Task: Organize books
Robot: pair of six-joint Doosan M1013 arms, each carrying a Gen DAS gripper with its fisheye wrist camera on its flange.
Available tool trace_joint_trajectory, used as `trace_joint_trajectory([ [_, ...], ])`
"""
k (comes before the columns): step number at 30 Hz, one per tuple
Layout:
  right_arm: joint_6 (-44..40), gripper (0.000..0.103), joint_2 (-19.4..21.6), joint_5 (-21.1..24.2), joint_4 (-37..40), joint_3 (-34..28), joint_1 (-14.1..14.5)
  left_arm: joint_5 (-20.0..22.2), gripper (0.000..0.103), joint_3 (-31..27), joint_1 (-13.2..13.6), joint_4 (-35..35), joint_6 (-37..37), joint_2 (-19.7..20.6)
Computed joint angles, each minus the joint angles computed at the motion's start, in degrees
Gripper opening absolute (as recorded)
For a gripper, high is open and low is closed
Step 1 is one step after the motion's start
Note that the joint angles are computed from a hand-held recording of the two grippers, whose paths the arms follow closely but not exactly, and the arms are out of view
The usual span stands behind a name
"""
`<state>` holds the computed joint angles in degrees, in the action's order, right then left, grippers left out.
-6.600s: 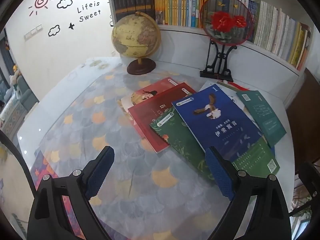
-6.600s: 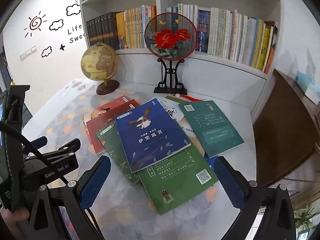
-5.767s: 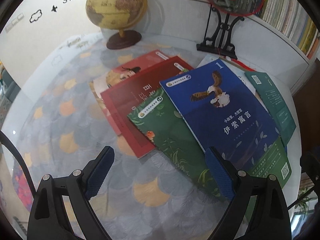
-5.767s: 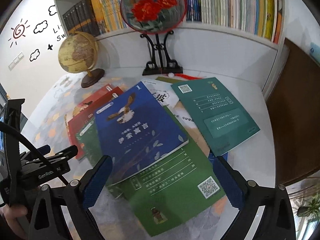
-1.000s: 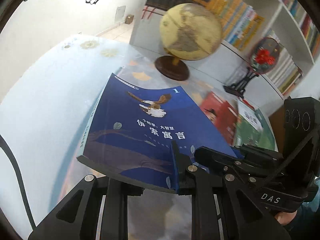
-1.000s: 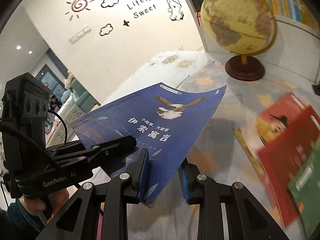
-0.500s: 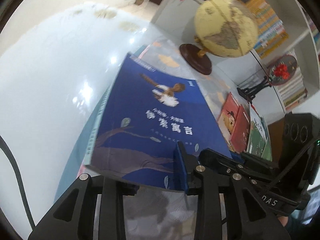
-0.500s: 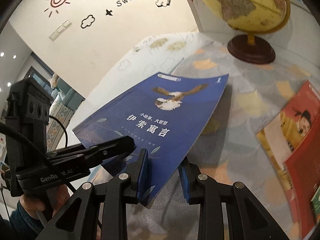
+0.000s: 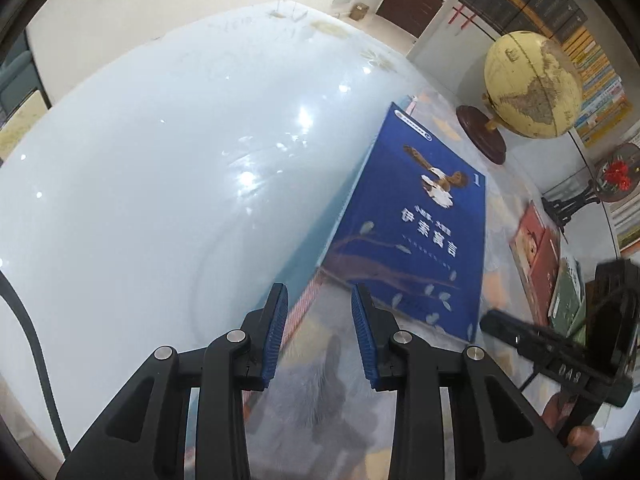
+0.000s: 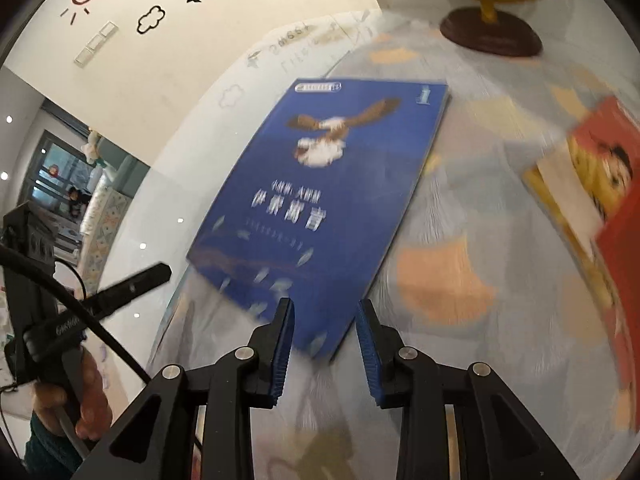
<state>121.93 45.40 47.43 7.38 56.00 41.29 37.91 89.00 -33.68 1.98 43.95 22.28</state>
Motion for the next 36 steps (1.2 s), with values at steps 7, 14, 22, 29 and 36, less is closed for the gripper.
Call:
trace_joint_trajectory([
  [7, 5.21, 0.031, -7.97, -3.45, -10.47, 11.82, 2.93, -1.29, 0.030, -1.44, -2.90, -5.54, 6.44, 0.13],
  [14, 18.70, 0.034, -15.31, 0.68, -28.72, 20.64, 4.94, 0.34, 0.030, -9.28, -7.34, -14.21, 20.17, 3.90],
  [22, 33.31, 0.050, -25.83, 1.08, -41.55, 34.30, 4.20, 6.35, 0.030, -19.86, -14.70, -15.64, 23.97, 9.60],
  [29, 37.29, 0.050, -37.65, -3.88, -41.63, 48.82, -1.63, 12.71, 0.030, -29.23, -21.15, -12.98, 17.07, 15.60],
  [36, 28.49, 0.050, -44.81, -7.54, -37.23, 56.17, -9.21, 17.65, 0.030, -40.80, -25.30, -13.13, 15.72, 22.84],
])
